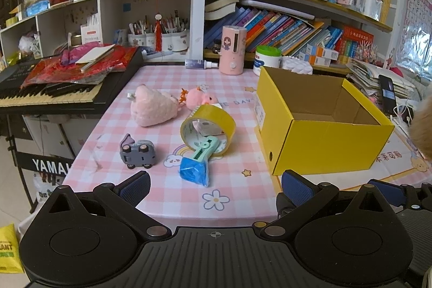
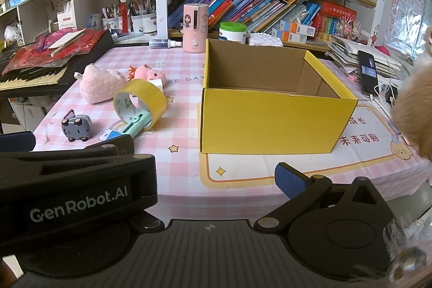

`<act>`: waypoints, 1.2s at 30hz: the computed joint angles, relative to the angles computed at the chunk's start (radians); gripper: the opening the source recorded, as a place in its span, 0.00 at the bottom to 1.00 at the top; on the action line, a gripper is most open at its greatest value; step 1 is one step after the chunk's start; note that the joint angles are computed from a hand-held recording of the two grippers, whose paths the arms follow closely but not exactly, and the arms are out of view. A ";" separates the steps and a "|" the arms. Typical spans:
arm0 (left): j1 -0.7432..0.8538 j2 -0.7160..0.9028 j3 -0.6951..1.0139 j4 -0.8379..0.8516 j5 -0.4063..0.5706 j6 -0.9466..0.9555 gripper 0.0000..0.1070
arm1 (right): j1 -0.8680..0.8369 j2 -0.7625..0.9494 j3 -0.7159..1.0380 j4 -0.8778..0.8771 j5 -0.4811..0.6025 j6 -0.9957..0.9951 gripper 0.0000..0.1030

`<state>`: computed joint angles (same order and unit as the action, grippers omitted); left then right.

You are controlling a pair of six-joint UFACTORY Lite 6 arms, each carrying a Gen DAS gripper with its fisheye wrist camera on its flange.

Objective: Organize objects
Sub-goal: 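Grasp the blue cap with the right tool while the left tool grasps the grey toy truck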

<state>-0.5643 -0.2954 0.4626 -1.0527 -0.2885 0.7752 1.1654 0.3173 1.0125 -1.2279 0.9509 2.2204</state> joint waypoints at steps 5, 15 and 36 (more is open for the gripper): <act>0.045 -0.022 -0.016 0.041 0.028 -0.023 0.96 | 0.001 0.025 0.038 0.006 0.000 -0.021 1.00; 0.174 -0.029 -0.035 0.226 0.080 -0.191 0.96 | -0.011 0.098 0.134 -0.001 -0.057 -0.084 1.00; 0.398 0.410 0.290 0.452 0.022 -0.440 0.96 | -0.301 0.427 0.522 -0.023 -0.479 -0.428 0.59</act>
